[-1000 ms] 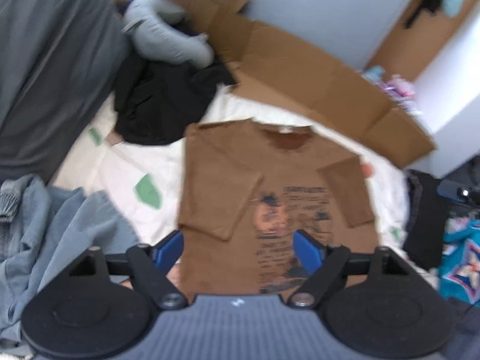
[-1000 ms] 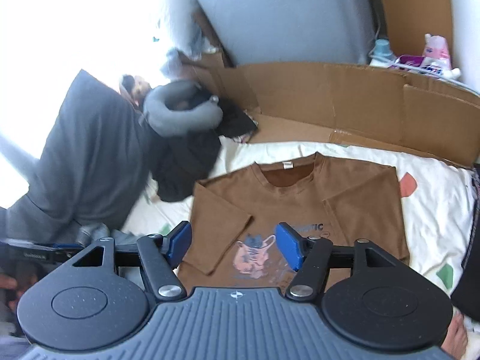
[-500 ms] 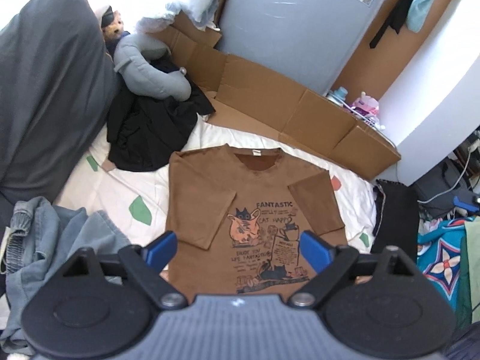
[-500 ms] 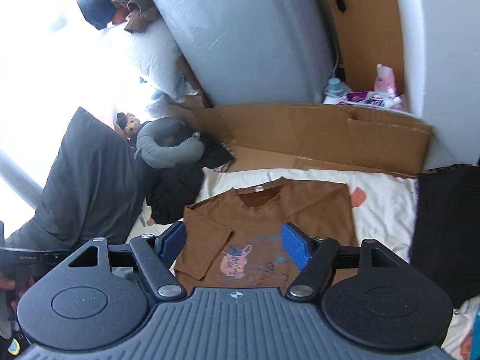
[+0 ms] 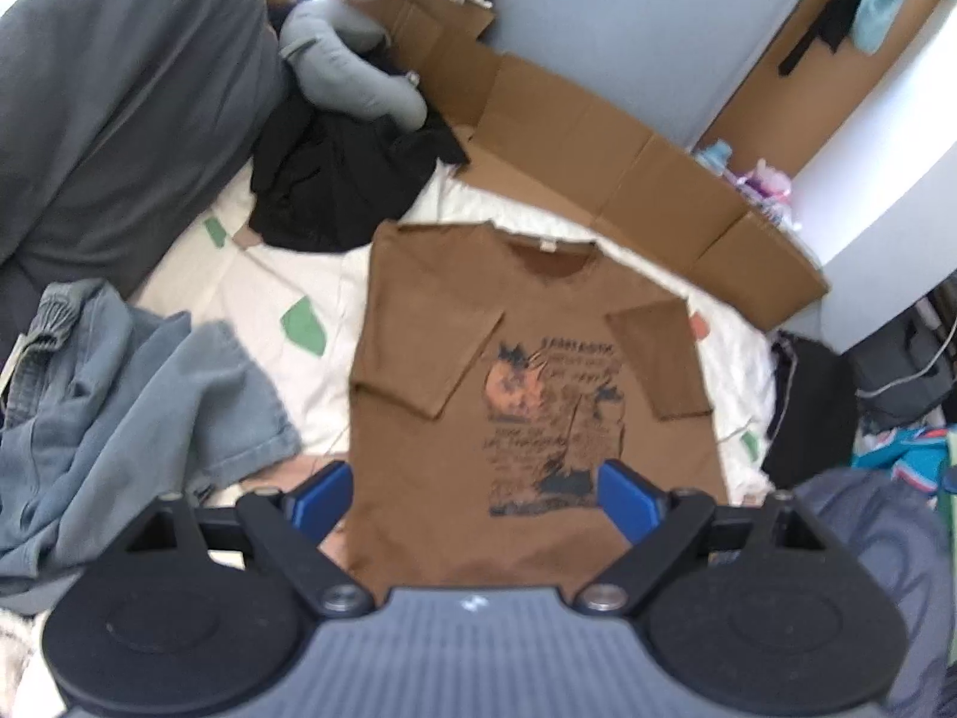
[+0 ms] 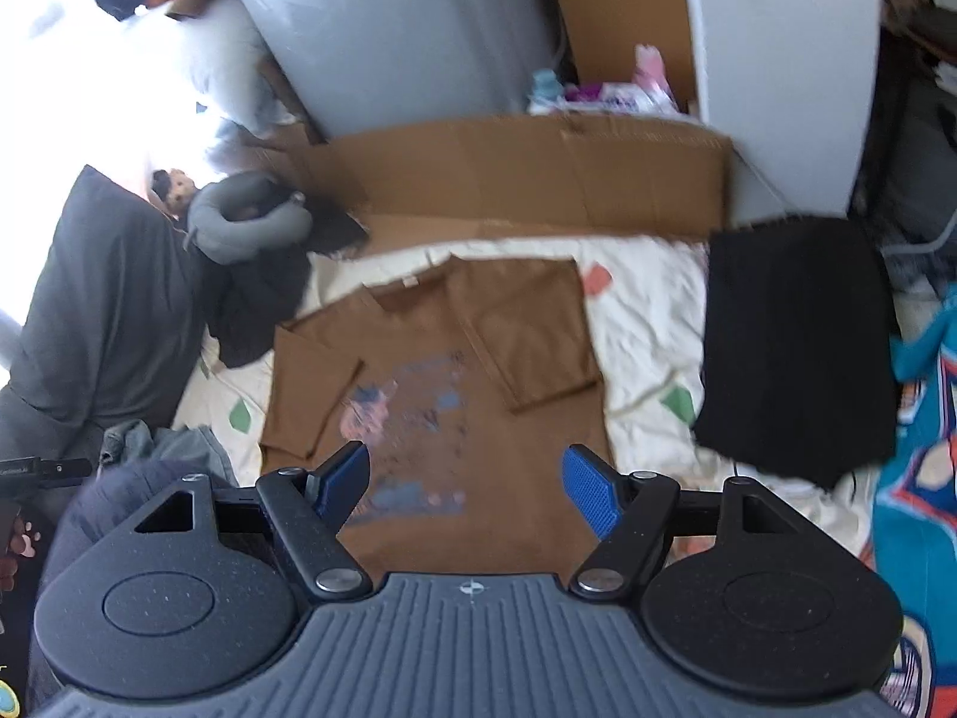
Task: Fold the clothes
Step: 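Lower both grippers to the hem of the brown shirt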
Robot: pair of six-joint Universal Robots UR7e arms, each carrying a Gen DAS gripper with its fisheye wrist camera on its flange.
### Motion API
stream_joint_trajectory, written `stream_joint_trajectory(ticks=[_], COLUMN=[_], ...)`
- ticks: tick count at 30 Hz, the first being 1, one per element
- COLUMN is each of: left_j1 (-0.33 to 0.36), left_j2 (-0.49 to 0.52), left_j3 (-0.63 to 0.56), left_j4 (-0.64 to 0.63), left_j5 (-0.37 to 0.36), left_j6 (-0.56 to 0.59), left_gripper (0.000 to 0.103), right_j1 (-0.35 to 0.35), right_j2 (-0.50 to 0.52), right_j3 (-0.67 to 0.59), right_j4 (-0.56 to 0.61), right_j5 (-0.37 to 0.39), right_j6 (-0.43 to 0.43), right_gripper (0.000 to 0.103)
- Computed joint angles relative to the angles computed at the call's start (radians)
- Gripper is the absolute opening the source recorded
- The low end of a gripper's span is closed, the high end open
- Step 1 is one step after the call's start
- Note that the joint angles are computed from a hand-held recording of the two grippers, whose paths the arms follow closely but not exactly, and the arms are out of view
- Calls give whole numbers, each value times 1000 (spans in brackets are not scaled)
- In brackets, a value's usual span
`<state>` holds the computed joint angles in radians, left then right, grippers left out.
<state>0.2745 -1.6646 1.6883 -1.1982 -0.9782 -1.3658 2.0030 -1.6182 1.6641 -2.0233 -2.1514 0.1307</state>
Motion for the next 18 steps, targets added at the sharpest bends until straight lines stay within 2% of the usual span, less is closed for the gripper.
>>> stream_joint_trajectory(ticks=[11, 16, 18], left_j1=[-30, -7, -8], left_j2=[-92, -130, -154], left_j3=[141, 212, 242], left_j4=[-22, -24, -20], left_j5=[-81, -142, -140], left_j6=[-70, -89, -108], left_gripper=[89, 84, 84], right_j1=[-68, -119, -148], right_j2=[-97, -162, -192], right_j3=[131, 222, 259], right_j4=[54, 19, -11], right_j5=[7, 23, 39], right_j6=[-22, -52, -56], right_gripper=[77, 77, 76])
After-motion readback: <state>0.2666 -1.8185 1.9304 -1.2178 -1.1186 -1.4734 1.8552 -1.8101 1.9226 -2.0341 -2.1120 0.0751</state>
